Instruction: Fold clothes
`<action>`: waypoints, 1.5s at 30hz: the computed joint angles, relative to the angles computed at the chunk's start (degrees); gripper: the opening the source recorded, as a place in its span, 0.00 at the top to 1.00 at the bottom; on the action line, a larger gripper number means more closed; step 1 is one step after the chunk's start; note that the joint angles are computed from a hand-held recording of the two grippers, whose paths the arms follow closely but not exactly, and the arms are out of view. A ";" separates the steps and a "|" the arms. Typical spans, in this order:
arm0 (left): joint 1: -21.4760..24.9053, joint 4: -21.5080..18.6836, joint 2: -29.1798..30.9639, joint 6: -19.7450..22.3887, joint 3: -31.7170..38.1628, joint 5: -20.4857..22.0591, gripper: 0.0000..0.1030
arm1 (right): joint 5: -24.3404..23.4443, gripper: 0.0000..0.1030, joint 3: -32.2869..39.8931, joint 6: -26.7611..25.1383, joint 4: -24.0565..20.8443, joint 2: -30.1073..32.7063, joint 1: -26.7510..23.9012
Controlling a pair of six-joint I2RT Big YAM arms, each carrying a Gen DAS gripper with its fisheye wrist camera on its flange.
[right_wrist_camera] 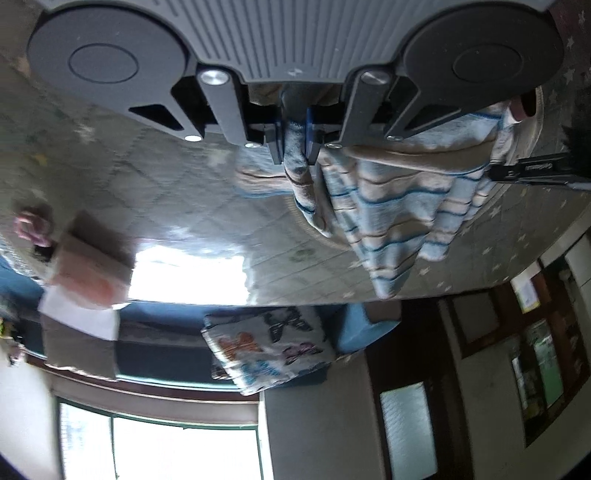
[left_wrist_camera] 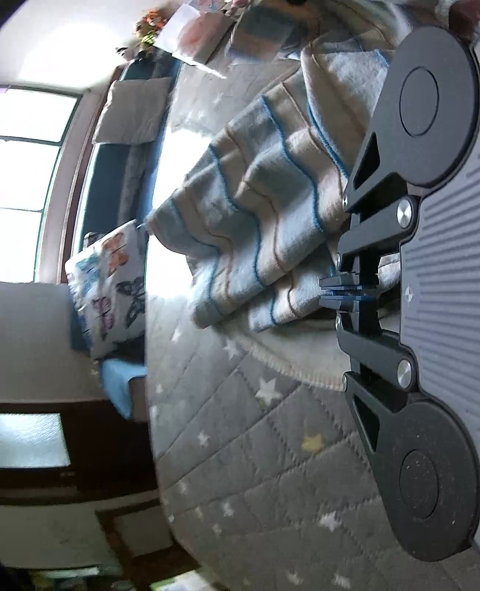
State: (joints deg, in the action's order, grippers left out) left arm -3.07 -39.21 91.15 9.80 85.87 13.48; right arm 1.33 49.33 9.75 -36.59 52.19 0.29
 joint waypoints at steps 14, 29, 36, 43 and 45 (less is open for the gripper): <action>10.41 -3.39 -15.36 -2.14 -8.45 1.73 0.98 | -3.87 0.94 -7.41 4.34 -10.39 -17.87 -9.38; 19.25 -14.18 -18.73 7.58 -10.32 -0.17 0.94 | -0.26 0.79 -6.95 1.12 -19.21 -24.30 -11.26; 20.38 -11.51 -18.82 7.43 -9.63 0.28 0.80 | -0.13 0.77 -3.80 -2.94 -15.69 -17.40 -6.90; 17.80 -11.09 -14.74 6.99 -7.15 0.75 0.80 | -2.68 0.77 1.40 -4.93 -10.23 -5.39 0.85; 16.60 -11.05 -13.44 6.85 -6.70 0.44 0.79 | -3.65 0.76 3.43 -5.64 -8.95 -1.46 2.52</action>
State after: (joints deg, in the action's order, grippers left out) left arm 13.53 -50.26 77.71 16.65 79.17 13.92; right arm -2.31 52.76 4.11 -45.54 50.72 2.81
